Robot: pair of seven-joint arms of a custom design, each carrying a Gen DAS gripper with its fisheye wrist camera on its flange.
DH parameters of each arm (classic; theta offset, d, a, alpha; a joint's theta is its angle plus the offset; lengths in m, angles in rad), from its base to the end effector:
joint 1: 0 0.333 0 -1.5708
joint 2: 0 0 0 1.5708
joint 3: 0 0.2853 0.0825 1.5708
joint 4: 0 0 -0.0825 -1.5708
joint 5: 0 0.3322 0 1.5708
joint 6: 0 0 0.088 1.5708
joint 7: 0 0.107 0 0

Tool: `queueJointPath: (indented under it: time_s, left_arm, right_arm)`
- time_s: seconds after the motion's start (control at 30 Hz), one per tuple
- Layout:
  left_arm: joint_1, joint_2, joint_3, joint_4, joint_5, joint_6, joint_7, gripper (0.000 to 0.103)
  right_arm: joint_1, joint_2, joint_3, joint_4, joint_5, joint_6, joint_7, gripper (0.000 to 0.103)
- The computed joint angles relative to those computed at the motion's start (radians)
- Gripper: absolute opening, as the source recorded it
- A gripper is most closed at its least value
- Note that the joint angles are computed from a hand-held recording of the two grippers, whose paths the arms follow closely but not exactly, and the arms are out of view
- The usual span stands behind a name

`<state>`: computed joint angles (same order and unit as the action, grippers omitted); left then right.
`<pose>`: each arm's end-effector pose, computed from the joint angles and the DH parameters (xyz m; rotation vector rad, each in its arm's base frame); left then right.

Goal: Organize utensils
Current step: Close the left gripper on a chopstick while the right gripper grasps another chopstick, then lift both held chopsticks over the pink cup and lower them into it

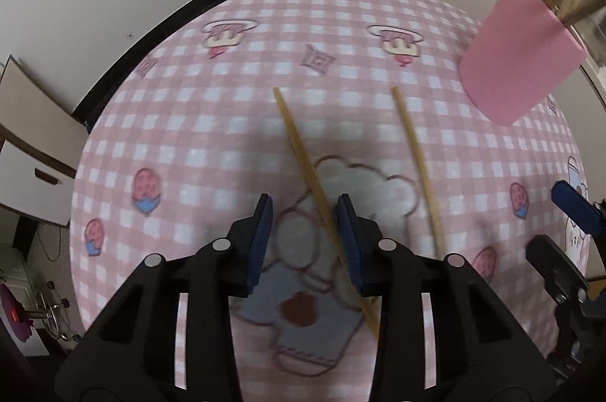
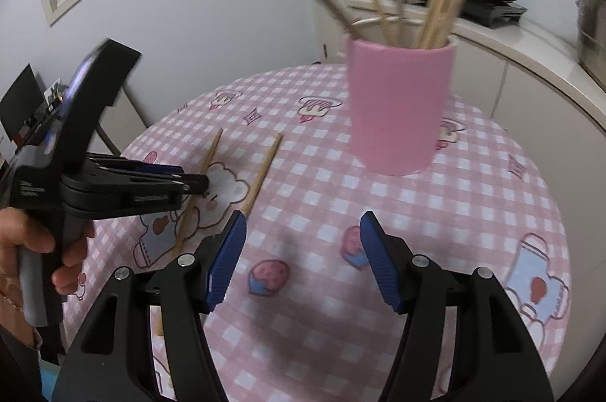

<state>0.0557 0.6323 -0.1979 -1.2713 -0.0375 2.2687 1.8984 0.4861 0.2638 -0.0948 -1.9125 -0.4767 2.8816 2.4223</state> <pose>0.6929 -0.0634 0.4214 -1.6118 2.4092 -0.5119 0.5490 0.2600 0.4360 -1.7165 1.7689 -0.5271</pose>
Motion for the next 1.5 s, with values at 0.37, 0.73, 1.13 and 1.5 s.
queueJointPath:
  time_s: [0.37, 0.73, 1.13, 1.5]
  left_arm:
    - [0.029, 0.031, -0.004, 0.049, -0.037, -0.026, 0.018, 0.035]
    - [0.046, 0.019, -0.029, 0.002, -0.073, 0.058, 0.029, 0.006]
    - [0.168, -0.284, -0.095, -0.333, -0.397, 0.163, 0.278, 0.006]
    - [0.144, -0.577, -0.032, -0.564, -0.800, 0.162, 0.586, 0.006]
  right_arm:
    - [0.009, 0.301, 0.037, 0.480, 0.202, -0.349, -0.260, 0.049]
    - [-0.005, 0.386, 0.048, 0.636, 0.306, -0.463, -0.406, 0.005]
    - [0.011, 0.102, 0.052, 0.256, 0.310, -0.175, -0.364, 0.005]
    - [0.008, -0.163, 0.057, 0.020, 0.000, -0.026, -0.125, 0.005]
